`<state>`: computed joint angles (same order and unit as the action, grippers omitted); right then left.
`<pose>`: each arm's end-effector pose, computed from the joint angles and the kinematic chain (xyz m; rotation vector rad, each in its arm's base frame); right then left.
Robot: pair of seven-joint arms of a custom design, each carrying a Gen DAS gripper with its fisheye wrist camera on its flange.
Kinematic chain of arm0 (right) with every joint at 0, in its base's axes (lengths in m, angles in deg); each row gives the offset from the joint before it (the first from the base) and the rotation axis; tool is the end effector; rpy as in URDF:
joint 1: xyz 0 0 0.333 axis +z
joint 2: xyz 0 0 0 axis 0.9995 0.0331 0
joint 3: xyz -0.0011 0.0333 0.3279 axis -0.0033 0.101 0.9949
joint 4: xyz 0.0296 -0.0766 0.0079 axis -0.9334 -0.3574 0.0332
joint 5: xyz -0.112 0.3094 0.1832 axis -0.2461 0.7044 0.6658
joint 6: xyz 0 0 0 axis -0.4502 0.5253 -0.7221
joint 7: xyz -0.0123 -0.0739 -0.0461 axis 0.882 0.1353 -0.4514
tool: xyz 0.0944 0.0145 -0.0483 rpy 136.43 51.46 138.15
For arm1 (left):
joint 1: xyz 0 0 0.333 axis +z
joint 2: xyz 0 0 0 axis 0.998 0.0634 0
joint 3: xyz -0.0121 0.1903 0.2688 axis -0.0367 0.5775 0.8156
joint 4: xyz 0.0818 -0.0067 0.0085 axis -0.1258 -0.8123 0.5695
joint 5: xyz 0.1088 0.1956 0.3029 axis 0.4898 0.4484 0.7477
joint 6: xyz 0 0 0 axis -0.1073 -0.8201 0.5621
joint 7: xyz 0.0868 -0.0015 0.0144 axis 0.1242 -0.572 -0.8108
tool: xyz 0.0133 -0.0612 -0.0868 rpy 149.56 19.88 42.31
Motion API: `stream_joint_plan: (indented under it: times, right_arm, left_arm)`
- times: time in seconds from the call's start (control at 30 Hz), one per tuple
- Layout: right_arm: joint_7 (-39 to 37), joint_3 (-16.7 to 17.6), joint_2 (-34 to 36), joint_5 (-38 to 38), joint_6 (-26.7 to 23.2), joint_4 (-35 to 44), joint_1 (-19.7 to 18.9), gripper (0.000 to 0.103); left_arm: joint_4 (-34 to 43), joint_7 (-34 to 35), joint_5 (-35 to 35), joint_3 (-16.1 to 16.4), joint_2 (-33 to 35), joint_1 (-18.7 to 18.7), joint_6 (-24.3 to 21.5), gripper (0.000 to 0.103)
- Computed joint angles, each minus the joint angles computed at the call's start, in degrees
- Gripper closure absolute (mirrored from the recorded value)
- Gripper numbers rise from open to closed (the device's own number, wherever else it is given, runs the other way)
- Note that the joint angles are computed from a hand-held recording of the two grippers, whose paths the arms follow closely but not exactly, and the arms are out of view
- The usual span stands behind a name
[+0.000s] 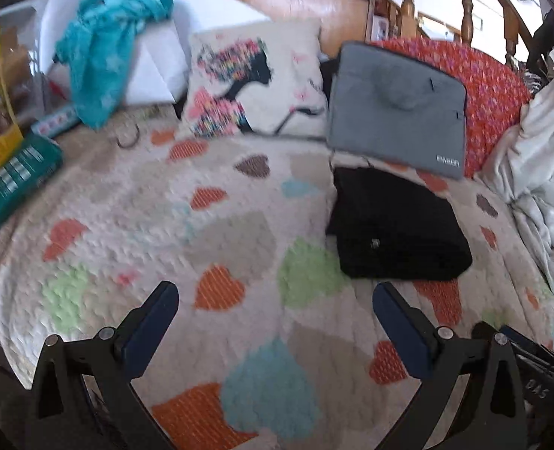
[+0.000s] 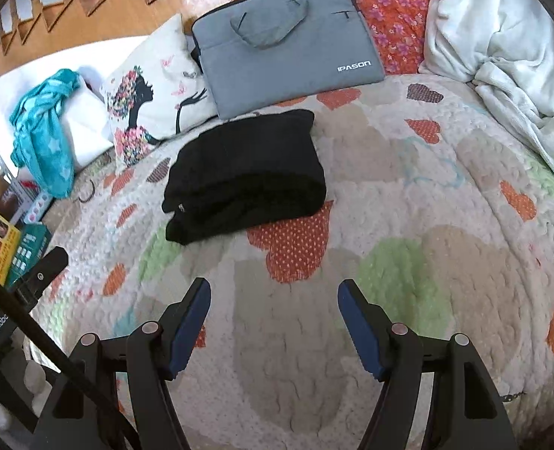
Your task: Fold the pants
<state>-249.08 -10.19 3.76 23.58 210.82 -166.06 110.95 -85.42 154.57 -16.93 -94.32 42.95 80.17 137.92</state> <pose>0.4611 0.2988 0.4794 -1.1877 2.1422 -0.6232 0.5810 -0.1897 0.5051 -1.4845 2.0284 -1.0277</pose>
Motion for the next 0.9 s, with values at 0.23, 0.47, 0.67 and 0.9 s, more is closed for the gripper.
stream_joint_plan:
  times: [0.23,0.47,0.67,0.9]
  right_arm:
    - [-5.25,-0.44,3.28,0.98,-2.99,2.98,1.33,0.027]
    - [-5.49,-2.03,4.53,1.98,-1.45,2.37,1.51,0.027]
    - [-3.78,-2.97,4.67,2.25,0.18,1.38,0.88,0.027]
    - [-4.63,-3.05,5.30,2.49,-0.49,2.09,0.85,0.026]
  left_arm:
    - [-0.26,0.11,2.20,-0.05,0.26,-0.99,-1.05,0.000]
    - [1.21,-0.30,3.53,0.41,1.37,-1.89,-4.10,0.000]
    - [2.53,-2.34,6.56,1.01,2.57,-2.78,-6.71,0.000]
    - [3.05,-1.68,7.10,0.38,3.14,-2.77,-7.62,0.000]
